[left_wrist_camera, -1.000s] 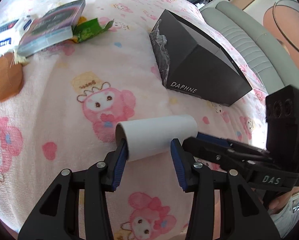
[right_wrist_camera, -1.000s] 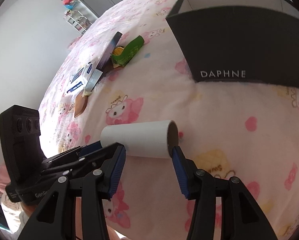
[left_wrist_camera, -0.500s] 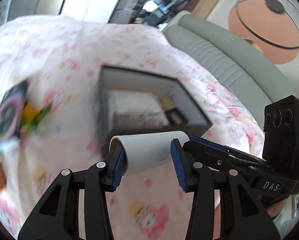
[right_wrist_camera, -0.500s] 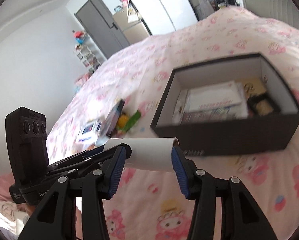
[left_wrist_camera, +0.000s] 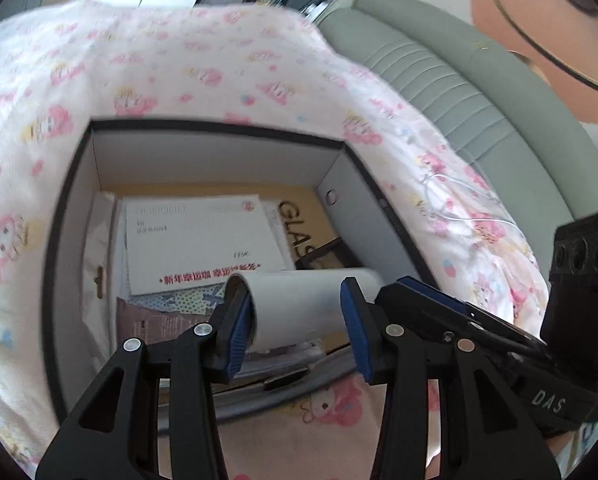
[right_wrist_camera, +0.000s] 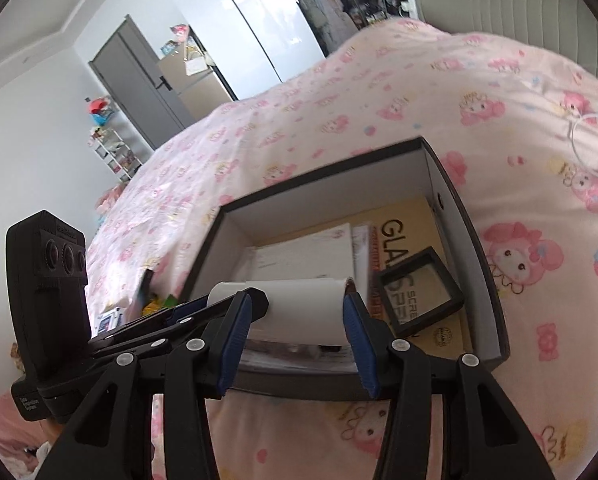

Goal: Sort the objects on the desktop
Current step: 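Carry the white tube in the right gripper over the black box, then open the right gripper to drop the tube into the box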

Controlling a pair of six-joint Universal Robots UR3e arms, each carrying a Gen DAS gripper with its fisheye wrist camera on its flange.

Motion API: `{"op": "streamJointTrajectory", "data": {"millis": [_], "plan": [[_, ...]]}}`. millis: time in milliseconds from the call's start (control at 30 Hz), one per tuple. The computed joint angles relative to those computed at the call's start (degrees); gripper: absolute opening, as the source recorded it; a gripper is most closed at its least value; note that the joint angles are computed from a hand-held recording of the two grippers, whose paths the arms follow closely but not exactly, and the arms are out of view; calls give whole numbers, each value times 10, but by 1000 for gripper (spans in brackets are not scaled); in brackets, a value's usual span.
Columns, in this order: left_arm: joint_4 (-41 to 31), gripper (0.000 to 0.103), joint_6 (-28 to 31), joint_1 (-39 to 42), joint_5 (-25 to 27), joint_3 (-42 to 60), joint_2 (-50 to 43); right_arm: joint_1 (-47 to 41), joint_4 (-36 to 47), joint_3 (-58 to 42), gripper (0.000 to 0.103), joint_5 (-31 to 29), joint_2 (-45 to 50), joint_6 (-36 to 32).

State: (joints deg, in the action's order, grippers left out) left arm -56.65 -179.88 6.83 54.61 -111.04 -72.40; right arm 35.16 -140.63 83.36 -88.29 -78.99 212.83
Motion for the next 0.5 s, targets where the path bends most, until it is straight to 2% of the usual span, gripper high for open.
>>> {"op": "streamJointTrajectory", "data": {"millis": [67, 133, 300, 433, 500], "plan": [[4, 56, -11, -17, 27, 15, -38, -16, 0, 8, 45, 11, 8, -2], [12, 63, -18, -26, 51, 21, -55, -22, 3, 14, 45, 3, 11, 1], [12, 63, -6, -10, 46, -2, -24, -18, -23, 50, 45, -22, -17, 15], [-13, 63, 17, 12, 33, -23, 17, 2, -5, 39, 45, -42, -15, 27], [-14, 63, 10, 15, 38, -38, 46, 14, -1, 33, 45, -42, -12, 31]]}}
